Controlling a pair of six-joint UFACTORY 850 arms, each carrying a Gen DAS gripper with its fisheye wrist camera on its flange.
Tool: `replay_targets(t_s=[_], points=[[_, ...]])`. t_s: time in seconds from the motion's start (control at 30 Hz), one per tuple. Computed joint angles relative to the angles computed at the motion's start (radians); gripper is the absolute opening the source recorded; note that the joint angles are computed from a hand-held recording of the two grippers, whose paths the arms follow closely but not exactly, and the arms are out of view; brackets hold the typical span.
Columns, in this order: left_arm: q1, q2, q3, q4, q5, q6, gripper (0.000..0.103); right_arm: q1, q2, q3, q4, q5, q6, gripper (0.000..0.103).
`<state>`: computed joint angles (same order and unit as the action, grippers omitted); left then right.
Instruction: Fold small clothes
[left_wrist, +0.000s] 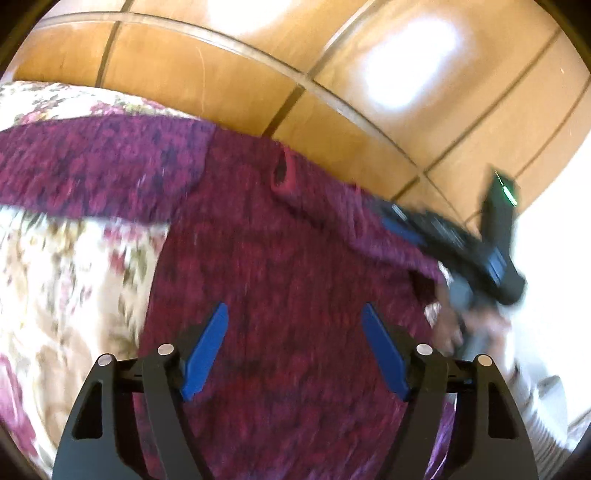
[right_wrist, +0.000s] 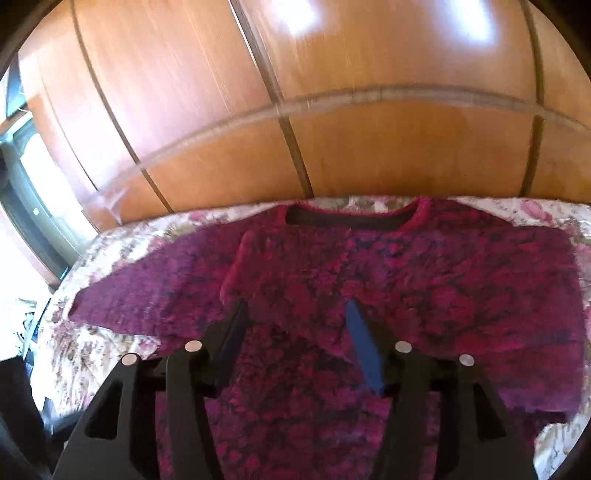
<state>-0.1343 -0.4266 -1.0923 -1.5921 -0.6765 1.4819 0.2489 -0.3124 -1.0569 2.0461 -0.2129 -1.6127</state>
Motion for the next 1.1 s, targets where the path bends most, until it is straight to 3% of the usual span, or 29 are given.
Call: replay_targets(t_s=[0.1,0.2,0.27,0.43,0.47,0.5,0.53,0.6,0.77,0.9,1.0,1.1], points=[[-0.016,-0.062,-0.102,0.034,0.023,-0.08,0.074,-0.037,0.106,0.123,0.141,-0.073,-0.114,0.062],[-0.034,-0.135,-0.223,0.09,0.041,-0.177,0.074,-0.087,0.192,0.239,0.171,-0.128,-0.09,0.069],[-0.05,-0.194,-0.313,0.148,0.046,-0.267,0.074,-0.117,0.237,0.3,0.19,-0.13,-0.095,0.076],[-0.089,-0.344,-0.524,0.325,0.039,-0.54,0.072,-0.203,0.267,0.38,0.152,-0.148,0.009,0.078],[-0.092,-0.361,-0.548,0.332,0.031,-0.562,0.068,-0.215,0.269,0.388,0.158,-0.154,0.013,0.079],[-0.096,-0.381,-0.58,0.351,0.017,-0.59,0.056,-0.224,0.268,0.391,0.168,-0.158,0.011,0.079],[-0.099,-0.398,-0.608,0.374,0.004,-0.617,0.034,-0.234,0.265,0.393,0.193,-0.163,-0.004,0.078],[-0.102,-0.401,-0.62,0.383,0.025,-0.63,0.009,-0.252,0.269,0.399,0.224,-0.176,-0.015,0.078],[-0.075,-0.31,-0.49,0.214,0.074,-0.448,0.008,-0.272,0.284,0.391,0.245,-0.212,-0.025,0.074],[-0.048,-0.238,-0.383,0.126,0.122,-0.302,0.008,-0.251,0.199,0.313,0.208,-0.202,-0.02,0.069],[-0.035,-0.232,-0.365,0.147,0.156,-0.305,0.008,-0.216,0.121,0.229,0.142,-0.138,0.039,0.066],[-0.034,-0.256,-0.387,0.196,0.189,-0.367,0.008,-0.168,0.044,0.14,0.024,0.02,0.129,0.063]])
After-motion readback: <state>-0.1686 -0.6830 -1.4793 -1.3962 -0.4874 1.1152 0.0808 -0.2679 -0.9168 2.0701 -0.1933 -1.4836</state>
